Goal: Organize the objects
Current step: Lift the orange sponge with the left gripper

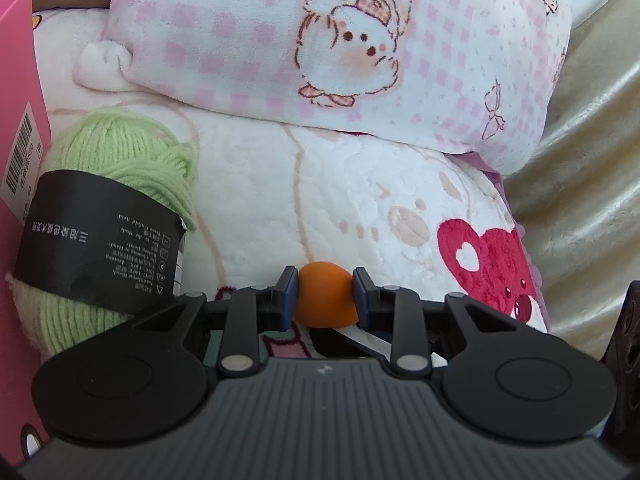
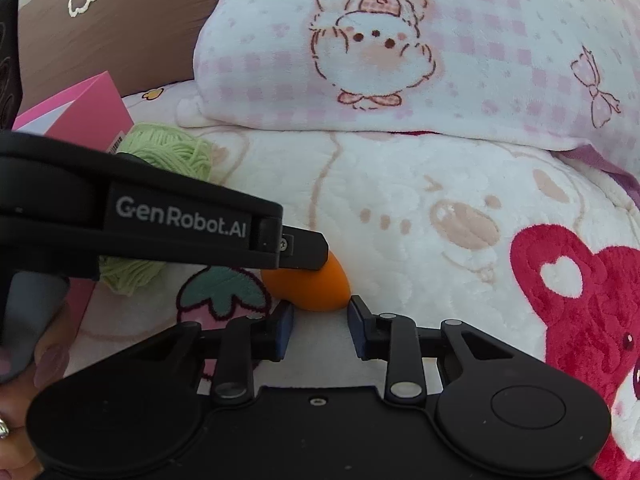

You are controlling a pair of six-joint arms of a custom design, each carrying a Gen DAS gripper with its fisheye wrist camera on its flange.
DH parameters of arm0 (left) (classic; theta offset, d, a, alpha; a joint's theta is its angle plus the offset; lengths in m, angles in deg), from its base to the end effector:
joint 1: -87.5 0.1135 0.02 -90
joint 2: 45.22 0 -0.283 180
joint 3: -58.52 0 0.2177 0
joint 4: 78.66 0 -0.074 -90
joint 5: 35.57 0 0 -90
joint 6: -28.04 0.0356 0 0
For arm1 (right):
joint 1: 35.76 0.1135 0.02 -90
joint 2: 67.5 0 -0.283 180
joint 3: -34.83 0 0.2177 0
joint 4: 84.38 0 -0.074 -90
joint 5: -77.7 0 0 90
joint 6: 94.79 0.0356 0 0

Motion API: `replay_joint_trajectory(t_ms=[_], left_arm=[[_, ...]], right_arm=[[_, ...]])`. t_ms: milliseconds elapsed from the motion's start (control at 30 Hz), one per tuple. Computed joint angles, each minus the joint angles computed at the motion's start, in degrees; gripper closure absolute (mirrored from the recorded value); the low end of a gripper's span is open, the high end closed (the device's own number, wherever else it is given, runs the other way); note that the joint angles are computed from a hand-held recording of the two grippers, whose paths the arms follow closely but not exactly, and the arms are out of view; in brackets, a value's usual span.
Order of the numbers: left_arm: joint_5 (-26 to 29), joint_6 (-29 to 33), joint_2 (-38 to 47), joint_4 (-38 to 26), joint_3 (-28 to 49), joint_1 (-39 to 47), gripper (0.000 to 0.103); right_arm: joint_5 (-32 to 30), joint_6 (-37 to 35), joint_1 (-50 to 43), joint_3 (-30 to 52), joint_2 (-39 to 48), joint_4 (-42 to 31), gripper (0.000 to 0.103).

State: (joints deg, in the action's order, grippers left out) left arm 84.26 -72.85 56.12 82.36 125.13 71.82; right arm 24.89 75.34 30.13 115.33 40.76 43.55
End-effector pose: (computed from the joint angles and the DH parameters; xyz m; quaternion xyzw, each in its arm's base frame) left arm 0.3001 -0.1026 0.1824 0.1185 0.9141 -0.3072 0.2367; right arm 0.1501 0.2827 0.1801 0.1451 0.9333 -0.0125 0.3283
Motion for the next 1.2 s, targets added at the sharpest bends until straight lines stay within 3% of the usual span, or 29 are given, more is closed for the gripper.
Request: replay_joint_trajectory(t_ms=[300,733,1000,1200], left_arm=[[-1.2,0.9,-2.2,-2.3,-0.4,-0.4,0.075],[-1.5,2.1,-8.4,-14.6,4.4,0.2,0.075],[1.3,3.6,-12.4,-24.2,8.0,2.5,0.075],[-0.5,4.3,-16.5,-29.3,9.5,2.7,0.075]], right_arm=[[-1.2,-1.5,0.8,2.1,0.1,-2.9,0.067],[0.6,-1.3,4.1,-0.4,-6.4,-0.2,0.067],[1.7,-0.6,7.4,3.9,-8.4,-6.1,0.067],[3.2,0.3,9.6,8.7,-6.9,-10.3,0.067]])
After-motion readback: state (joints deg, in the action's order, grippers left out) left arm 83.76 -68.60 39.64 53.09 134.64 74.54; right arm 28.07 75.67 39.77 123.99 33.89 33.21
